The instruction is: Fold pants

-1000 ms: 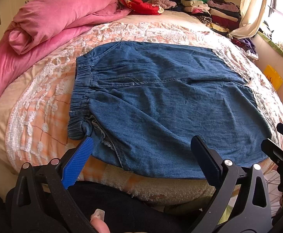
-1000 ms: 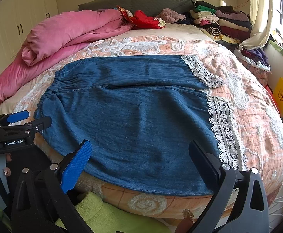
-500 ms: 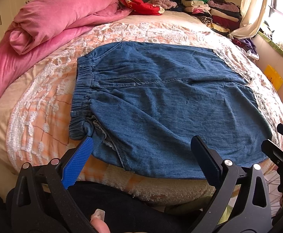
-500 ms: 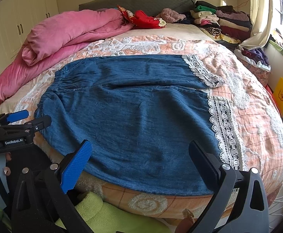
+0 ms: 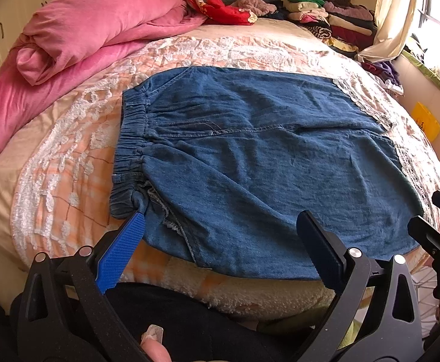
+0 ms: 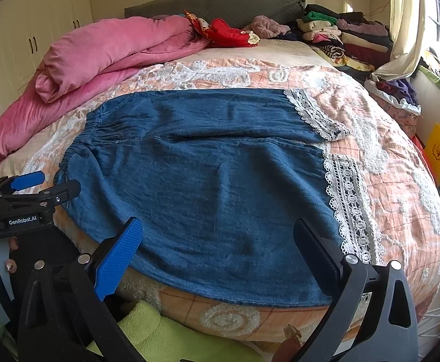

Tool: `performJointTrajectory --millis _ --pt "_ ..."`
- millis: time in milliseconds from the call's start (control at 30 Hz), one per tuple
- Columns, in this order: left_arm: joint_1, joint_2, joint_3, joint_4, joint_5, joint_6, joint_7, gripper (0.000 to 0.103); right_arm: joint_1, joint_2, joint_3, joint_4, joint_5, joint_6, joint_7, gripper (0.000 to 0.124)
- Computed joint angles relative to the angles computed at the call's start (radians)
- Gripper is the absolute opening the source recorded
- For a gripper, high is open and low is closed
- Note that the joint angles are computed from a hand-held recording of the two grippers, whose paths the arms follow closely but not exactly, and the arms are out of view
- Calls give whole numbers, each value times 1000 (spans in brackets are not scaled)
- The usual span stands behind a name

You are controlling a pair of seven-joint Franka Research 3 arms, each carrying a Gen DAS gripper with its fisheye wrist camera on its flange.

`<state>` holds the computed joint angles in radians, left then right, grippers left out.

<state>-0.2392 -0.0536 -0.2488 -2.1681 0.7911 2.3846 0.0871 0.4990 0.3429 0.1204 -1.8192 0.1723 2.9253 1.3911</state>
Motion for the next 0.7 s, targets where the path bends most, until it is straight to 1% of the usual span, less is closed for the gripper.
performJointTrajectory --millis 100,367,400,433,700 --pt "5 -13 6 1 -12 -3 23 94 5 4 -3 6 -4 -2 4 99" --pt "9 -13 2 2 -14 -5 25 94 4 10 -2 13 -3 -5 2 99" --pt "17 -39 13 -18 -25 4 47 94 3 12 0 17 -1 -6 -1 99" --pt "21 -41 12 -19 -27 4 51 94 4 17 1 23 -2 -6 -2 99" --pt "52 -16 20 -12 7 18 34 94 -9 90 19 141 20 -37 -46 99"
